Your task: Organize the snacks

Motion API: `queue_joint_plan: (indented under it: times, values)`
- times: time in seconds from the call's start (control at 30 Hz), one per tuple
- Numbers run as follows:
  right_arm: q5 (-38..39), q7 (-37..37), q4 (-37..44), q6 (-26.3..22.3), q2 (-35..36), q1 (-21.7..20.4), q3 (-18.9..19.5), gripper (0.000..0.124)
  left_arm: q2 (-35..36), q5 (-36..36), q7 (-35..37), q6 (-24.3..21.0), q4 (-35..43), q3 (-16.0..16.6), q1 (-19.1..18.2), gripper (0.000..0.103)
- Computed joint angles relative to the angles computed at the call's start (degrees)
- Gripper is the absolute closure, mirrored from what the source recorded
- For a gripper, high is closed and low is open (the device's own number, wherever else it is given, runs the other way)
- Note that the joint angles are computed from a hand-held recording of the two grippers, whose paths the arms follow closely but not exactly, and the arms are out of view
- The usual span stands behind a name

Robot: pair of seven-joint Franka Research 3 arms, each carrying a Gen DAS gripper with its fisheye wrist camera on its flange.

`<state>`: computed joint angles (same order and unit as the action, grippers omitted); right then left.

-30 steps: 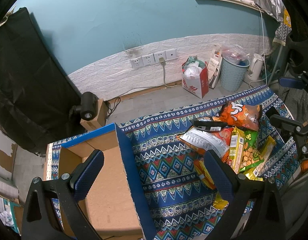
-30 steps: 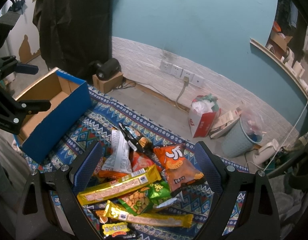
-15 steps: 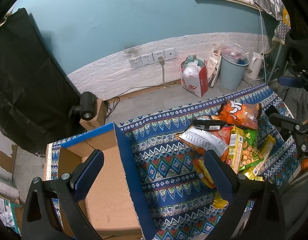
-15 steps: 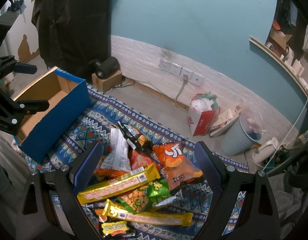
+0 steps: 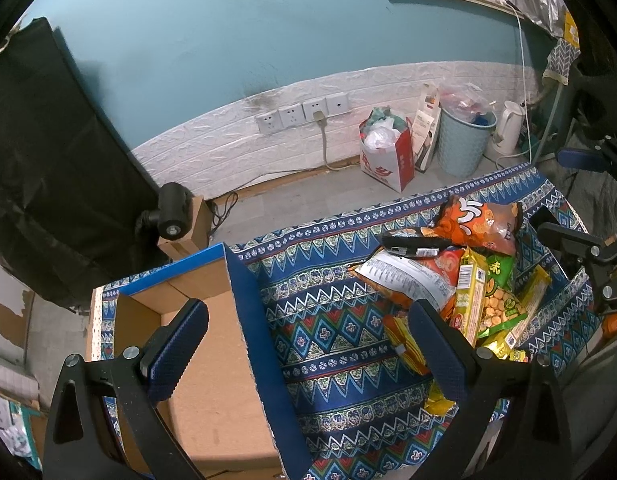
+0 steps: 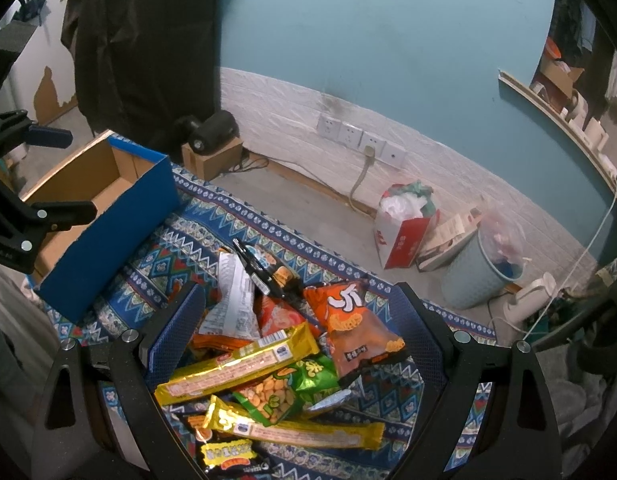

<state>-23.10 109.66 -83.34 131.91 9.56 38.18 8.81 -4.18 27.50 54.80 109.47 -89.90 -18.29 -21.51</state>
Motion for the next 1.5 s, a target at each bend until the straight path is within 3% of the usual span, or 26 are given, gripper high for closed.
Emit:
queue_joint_plan:
  times: [0.57, 1.2, 1.5]
  values:
    - [-0.24, -0.16, -0.3, -0.58, -0.33, -0.19, -0.08, 0.032, 1.54, -0.67, 0.72, -0.07, 1.08, 0.2, -0.26, 0.002]
    - [0.87, -1.53, 5.37, -8.76, 5.14, -1.62, -2.52, 0.032, 11.88, -9.88, 4.93, -4.42, 6.34, 1.67, -1.39, 0.002]
    - [2.54, -8.16, 10.78, -13.54, 11.11, -1.22, -4.1, 0.032, 16.72, -11.71, 7.66, -6.81, 9.64, 2.39, -1.87, 0.002]
